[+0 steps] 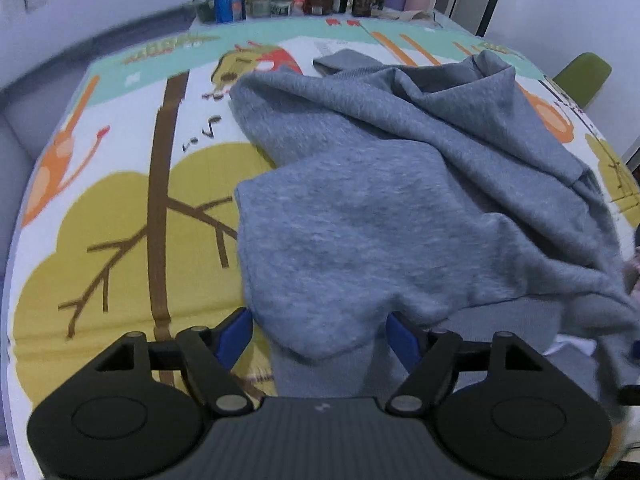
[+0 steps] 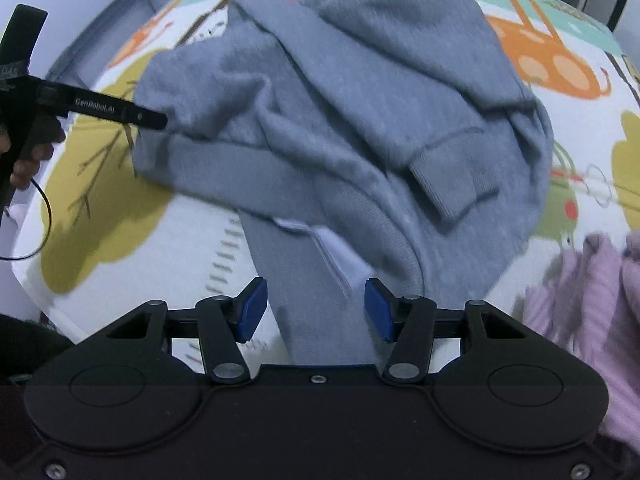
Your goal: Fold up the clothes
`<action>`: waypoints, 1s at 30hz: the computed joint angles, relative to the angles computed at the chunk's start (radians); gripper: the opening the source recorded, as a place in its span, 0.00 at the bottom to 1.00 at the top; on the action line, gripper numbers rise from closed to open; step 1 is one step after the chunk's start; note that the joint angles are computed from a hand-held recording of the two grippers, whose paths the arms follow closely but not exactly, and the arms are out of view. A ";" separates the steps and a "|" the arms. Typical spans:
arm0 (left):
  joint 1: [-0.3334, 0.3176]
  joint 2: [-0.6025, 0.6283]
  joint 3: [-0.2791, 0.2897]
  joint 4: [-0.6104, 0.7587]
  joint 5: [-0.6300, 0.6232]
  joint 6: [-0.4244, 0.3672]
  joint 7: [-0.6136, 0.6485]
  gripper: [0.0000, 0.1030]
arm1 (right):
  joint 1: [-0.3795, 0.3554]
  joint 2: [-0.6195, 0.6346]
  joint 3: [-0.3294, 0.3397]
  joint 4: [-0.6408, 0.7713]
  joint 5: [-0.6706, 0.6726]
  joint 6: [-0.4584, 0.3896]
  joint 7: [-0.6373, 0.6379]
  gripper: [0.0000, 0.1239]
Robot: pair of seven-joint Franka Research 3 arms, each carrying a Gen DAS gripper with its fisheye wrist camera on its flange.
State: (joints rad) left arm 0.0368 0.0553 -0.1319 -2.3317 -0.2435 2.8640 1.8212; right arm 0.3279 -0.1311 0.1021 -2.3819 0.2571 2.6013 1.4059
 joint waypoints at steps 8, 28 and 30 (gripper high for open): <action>0.012 0.054 -0.028 0.033 -0.053 0.017 0.072 0.71 | -0.019 -0.005 0.014 -0.043 -0.092 0.015 0.121 0.42; 0.020 -0.029 -0.021 0.059 -0.262 -0.204 0.223 0.15 | -0.036 -0.100 -0.019 -0.056 -0.160 -0.085 0.173 0.01; 0.007 -0.068 -0.002 0.036 -0.278 -0.237 0.231 0.15 | -0.050 -0.138 -0.024 -0.058 -0.143 -0.108 0.158 0.01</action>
